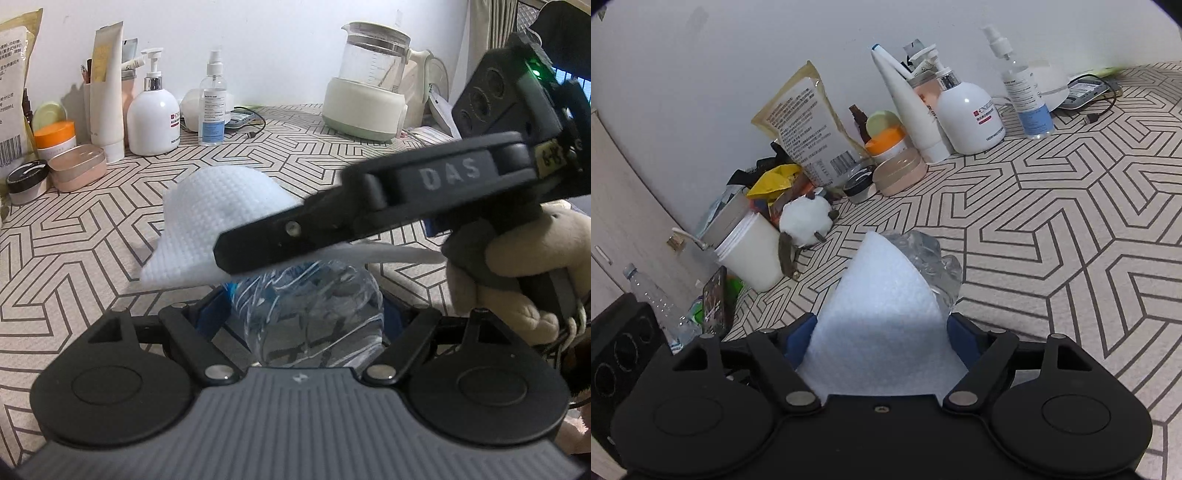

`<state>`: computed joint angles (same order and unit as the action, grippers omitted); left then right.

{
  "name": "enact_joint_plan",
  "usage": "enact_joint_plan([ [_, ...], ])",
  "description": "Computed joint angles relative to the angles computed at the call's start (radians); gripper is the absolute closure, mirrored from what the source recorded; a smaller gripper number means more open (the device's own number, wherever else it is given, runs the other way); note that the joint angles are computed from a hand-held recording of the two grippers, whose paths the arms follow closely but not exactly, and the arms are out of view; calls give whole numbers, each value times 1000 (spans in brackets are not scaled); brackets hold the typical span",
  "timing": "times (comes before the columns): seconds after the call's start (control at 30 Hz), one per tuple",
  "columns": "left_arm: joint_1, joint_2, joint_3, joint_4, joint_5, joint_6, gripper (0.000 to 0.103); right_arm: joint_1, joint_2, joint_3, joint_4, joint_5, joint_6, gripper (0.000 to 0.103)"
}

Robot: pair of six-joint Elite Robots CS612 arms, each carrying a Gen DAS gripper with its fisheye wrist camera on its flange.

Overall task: Clean container
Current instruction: 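Keep wiping the bottle with the right tool, rotating the bottle in the left tool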

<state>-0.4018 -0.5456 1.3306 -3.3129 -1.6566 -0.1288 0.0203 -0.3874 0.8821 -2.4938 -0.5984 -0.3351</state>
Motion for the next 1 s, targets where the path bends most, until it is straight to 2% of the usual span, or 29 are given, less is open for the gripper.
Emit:
enact_joint_plan([
  [0.2, -2, 0, -1, 4, 4, 7, 19, -6, -15, 26, 47, 32, -43, 19],
  [0.3, -2, -1, 0, 3, 4, 6, 19, -4, -16, 10, 134, 31, -118, 17],
  [0.4, -1, 0, 0, 0, 2, 1, 19, -2, -26, 22, 97, 2, -110, 17],
  [0.6, -3, -3, 4, 2, 9, 3, 19, -16, -39, 67, -148, -3, 41, 16],
  [0.7, -2, -3, 4, 1, 8, 3, 19, -21, -52, 94, -215, -29, 86, 17],
  [0.77, -2, -3, 4, 2, 7, 3, 19, -24, -62, 108, -180, -12, 59, 19],
  [0.83, -1, -3, 4, 2, 7, 4, 18, -26, -73, 117, -80, 20, -25, 26],
  [0.9, -1, -3, 4, 2, 7, 4, 18, -23, -78, 122, -26, 31, -50, 30],
  [0.93, -1, -3, 4, 2, 8, 4, 18, -19, -80, 129, -47, 13, -35, 33],
  [1.0, -1, -3, 4, 2, 10, 5, 18, -13, -87, 148, -111, -27, -9, 35],
])
